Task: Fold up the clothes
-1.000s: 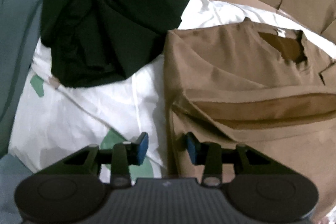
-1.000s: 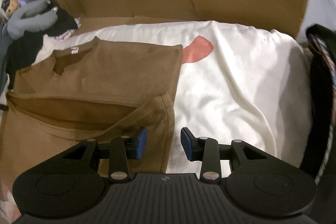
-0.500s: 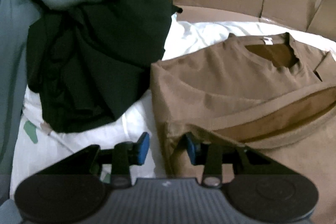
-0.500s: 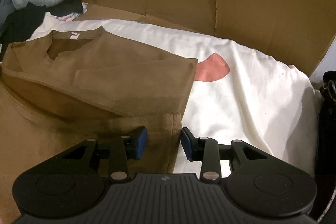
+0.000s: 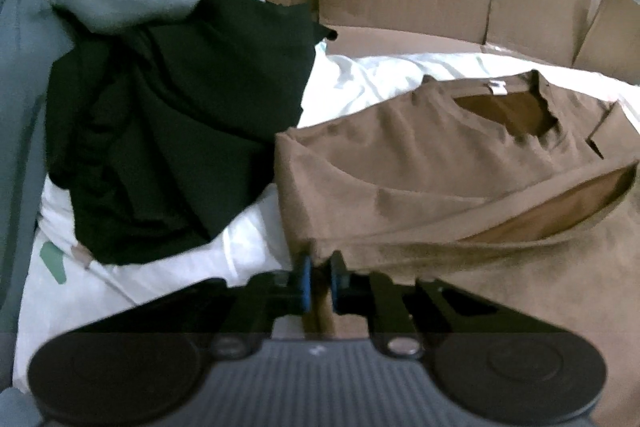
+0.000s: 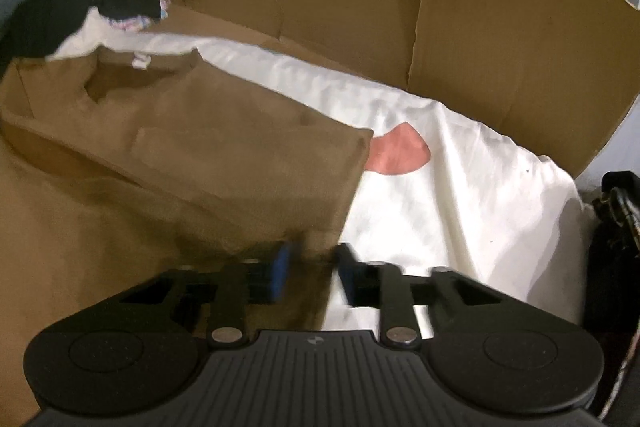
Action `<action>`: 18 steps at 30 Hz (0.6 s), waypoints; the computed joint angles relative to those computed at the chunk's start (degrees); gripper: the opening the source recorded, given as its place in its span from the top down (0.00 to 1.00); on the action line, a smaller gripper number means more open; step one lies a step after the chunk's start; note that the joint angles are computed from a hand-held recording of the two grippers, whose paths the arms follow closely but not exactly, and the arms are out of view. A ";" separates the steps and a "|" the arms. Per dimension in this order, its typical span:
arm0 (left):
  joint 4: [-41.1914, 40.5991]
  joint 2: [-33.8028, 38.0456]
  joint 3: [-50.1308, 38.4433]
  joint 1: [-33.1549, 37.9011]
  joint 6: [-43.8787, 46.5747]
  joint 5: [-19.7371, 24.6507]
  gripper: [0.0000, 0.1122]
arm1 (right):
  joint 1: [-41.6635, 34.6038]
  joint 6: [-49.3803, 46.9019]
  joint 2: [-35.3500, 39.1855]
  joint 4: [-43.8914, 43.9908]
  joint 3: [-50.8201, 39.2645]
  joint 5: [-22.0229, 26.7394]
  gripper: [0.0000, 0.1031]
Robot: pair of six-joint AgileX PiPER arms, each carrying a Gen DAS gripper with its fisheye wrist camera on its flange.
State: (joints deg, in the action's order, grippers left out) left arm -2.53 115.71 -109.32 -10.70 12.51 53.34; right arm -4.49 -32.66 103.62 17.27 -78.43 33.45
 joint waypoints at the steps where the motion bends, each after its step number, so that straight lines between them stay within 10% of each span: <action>1: -0.21 -0.24 0.01 0.15 0.01 0.00 0.92 | -0.09 0.15 0.08 -0.11 -0.17 0.36 0.93; 18: -8.99 -0.41 -2.13 5.56 -3.54 1.88 0.94 | -7.44 0.45 0.76 13.87 -2.78 4.33 0.97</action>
State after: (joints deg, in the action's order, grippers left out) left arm -11.52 115.30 -111.45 -5.14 8.97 55.22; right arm -11.92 -32.21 104.38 31.13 -81.20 37.78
